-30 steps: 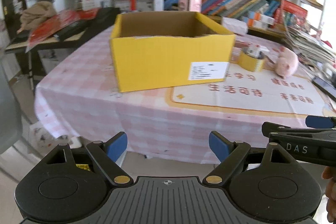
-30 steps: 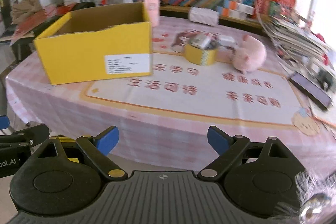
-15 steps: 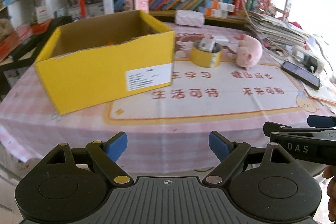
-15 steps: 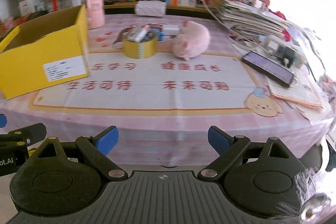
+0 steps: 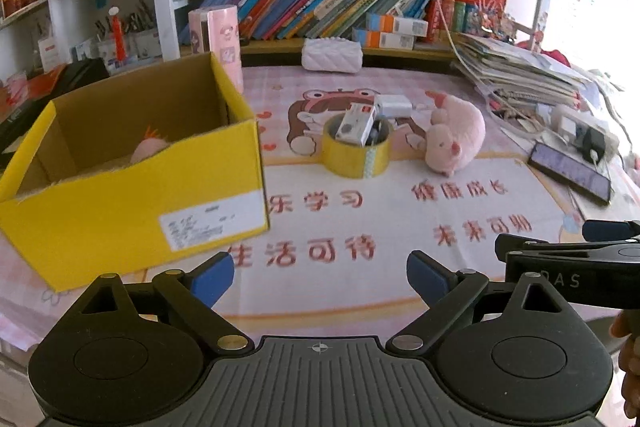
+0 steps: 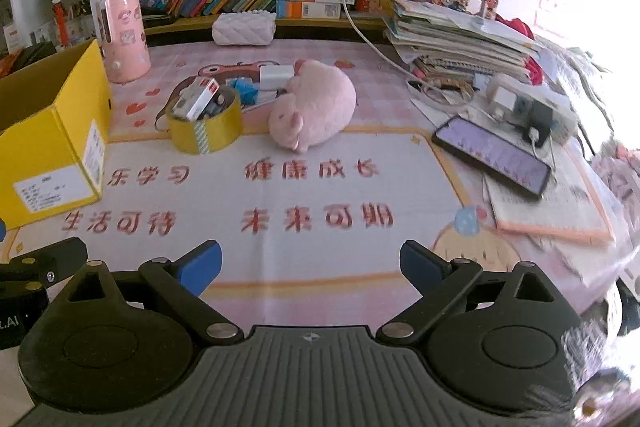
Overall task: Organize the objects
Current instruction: 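Withdraw both grippers from the box toward the tape roll and pig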
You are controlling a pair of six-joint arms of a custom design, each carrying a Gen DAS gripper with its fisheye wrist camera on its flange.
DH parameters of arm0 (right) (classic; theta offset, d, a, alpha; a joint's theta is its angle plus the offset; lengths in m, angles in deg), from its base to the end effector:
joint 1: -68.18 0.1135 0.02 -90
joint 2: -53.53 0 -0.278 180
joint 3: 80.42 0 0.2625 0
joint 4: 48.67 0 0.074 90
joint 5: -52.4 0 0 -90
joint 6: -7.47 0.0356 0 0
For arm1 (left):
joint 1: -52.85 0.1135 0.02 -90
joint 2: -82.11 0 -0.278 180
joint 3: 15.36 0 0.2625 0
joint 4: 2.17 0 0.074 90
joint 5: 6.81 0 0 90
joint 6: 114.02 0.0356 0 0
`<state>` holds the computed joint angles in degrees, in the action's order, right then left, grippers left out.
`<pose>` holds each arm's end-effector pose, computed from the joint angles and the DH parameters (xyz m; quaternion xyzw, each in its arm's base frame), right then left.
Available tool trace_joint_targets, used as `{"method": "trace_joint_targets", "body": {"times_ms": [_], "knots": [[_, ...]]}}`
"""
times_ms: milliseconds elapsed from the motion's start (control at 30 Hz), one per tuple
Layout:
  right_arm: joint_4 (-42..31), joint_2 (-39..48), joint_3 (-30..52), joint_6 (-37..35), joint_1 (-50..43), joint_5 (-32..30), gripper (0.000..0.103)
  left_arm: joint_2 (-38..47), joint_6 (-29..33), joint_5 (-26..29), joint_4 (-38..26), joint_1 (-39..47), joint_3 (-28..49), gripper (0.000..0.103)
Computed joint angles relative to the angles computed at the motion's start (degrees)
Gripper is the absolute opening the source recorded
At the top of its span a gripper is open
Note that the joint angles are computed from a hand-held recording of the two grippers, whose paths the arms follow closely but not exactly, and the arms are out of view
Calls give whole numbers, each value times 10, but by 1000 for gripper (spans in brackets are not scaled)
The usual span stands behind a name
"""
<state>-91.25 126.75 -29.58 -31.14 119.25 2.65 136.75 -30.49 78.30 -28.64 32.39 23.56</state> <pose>0.1595 0.1608 0.1881 0.0771 0.9164 -0.0516 0.3893 0.1818 -0.0646 0.1956 0.0941 0.9087 -0.0563 0.4028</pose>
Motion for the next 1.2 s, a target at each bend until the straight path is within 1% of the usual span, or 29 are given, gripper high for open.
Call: {"method": "trace_joint_targets", "body": {"times_ms": [233, 533, 733, 867, 1033, 1200], "knots": [[95, -9, -15, -144, -118, -66, 97, 100, -37, -43, 53, -44, 45, 96], [180, 15, -11, -273, -233, -157, 98, 186, -84, -94, 74, -77, 100, 96], [223, 45, 1, -332, -290, -221, 100, 230, -108, -124, 74, -93, 134, 96], [247, 65, 10, -362, -322, -263, 102, 254, -119, -134, 71, -99, 155, 96], [270, 83, 18, -388, -353, -307, 103, 279, -128, -152, 71, -109, 176, 96], [287, 106, 28, -399, -380, -341, 103, 302, -134, -157, 68, -113, 193, 96]]}}
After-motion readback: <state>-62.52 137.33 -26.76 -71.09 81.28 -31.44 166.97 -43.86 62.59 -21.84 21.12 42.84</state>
